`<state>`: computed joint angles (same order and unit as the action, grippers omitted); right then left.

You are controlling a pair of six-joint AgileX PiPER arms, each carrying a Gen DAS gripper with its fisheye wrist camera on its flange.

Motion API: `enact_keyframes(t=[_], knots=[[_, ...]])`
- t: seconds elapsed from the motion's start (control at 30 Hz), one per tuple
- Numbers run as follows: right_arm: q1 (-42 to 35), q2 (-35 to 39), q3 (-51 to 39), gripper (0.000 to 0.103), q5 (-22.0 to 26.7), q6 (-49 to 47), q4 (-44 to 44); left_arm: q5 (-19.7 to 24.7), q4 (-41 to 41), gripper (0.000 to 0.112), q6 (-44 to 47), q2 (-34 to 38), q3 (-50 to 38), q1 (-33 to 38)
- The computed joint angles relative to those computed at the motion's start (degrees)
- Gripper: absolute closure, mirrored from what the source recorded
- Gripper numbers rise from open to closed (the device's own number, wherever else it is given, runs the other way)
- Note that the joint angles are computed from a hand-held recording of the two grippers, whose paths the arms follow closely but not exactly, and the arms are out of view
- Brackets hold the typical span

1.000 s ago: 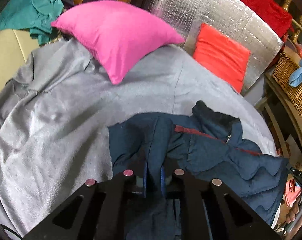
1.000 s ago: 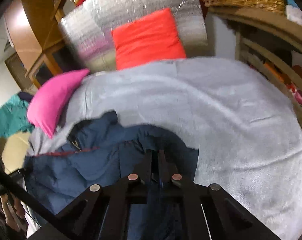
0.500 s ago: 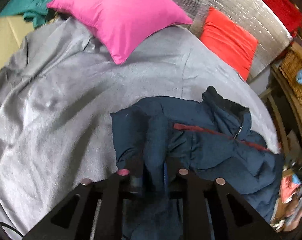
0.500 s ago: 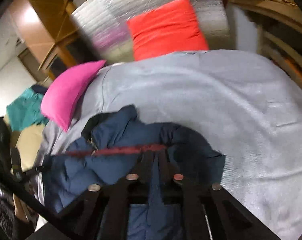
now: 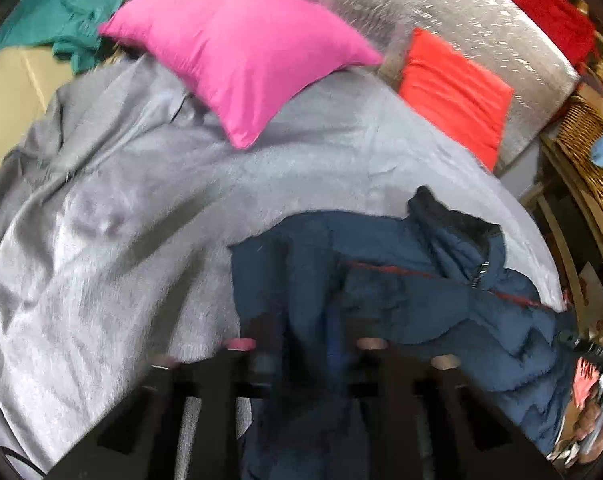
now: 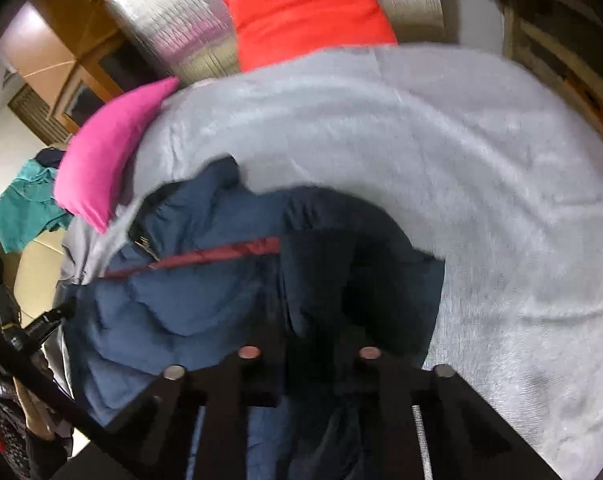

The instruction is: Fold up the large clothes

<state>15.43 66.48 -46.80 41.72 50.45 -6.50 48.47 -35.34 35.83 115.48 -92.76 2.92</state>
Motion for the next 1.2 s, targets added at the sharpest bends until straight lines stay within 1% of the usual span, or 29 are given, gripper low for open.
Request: enact_keyframes(t=[0.07, 0.17, 0.27, 0.33, 0.43, 0.5, 0.53, 0.6, 0.67, 0.73, 0.8, 0.9, 0.97, 1.0, 1.07, 1.17, 1.2], knots=[[2.9, -1.4, -2.5, 0.092, 2.1, 3.8, -4.2, -1.2, -2.2, 0.101, 1.6, -1.8, 1.7, 0.5], [3.6, -4.2, -2.7, 0.092, 1.5, 6.7, -6.7, -1.0, -5.6, 0.101, 4.7, -3.8, 2.5, 1.5], [5.1, -3.5, -3.4, 0.092, 1.7, 9.3, -10.1, 0.2, -6.4, 0.100, 5.0, -4.3, 1.5, 2.4], [5.1, -2.3, -3.2, 0.092, 1.4, 10.0, -10.5, 0.9, -3.9, 0.100, 2.8, -3.2, 0.1, 1.7], [6.2, 1.6, -4.1, 0.092, 2.7, 12.1, -12.2, -0.2, 2.2, 0.100, -0.7, -0.9, -1.2, -0.2], [7.1, 3.5, -4.5, 0.092, 3.3, 12.0, -12.6, 1.6, 6.0, 0.097, -3.7, 0.9, -2.8, -0.4], [7.3, 4.2, -4.4, 0.092, 3.3, 11.1, -12.0, 2.3, 6.5, 0.096, -4.2, 1.2, -2.9, -0.2], [8.0, 5.2, -4.1, 0.092, 4.1, 10.1, -12.1, 3.0, 5.0, 0.094, -3.3, 0.9, -2.0, 0.9], [7.3, 5.6, -3.3, 0.092, 3.7, 8.6, -11.2, 1.9, 2.9, 0.097, -1.4, -0.9, 0.4, 1.4], [6.0, 5.0, -2.8, 0.092, 2.9, 7.7, -10.0, -1.2, 0.4, 0.098, 2.2, -3.9, 4.0, 1.1], [6.3, 4.5, -3.0, 0.092, 3.3, 9.1, -10.8, -3.5, -1.8, 0.101, 5.7, -6.9, 7.2, 1.0], [8.2, 3.6, -3.7, 0.092, 4.9, 11.5, -13.6, -3.7, -4.4, 0.103, 8.3, -9.3, 8.6, 1.7], [8.8, 2.2, -3.7, 0.092, 4.9, 13.8, -15.4, -2.4, -6.5, 0.103, 9.5, -9.7, 7.9, 2.6], [9.1, 1.8, -3.9, 0.092, 4.7, 14.6, -16.3, -0.9, -7.5, 0.103, 10.1, -9.6, 6.9, 3.3], [10.7, 0.0, -3.8, 0.092, 4.5, 18.5, -20.3, 0.8, -8.4, 0.103, 9.2, -8.5, 4.3, 3.7], [11.8, 0.4, -5.0, 0.092, 6.1, 22.4, -25.5, 4.3, -7.7, 0.103, 3.8, -3.3, -4.6, 2.6], [10.3, 0.5, -5.1, 0.092, 4.9, 22.2, -25.5, 5.3, -7.3, 0.103, 0.8, -0.9, -8.3, 1.9]])
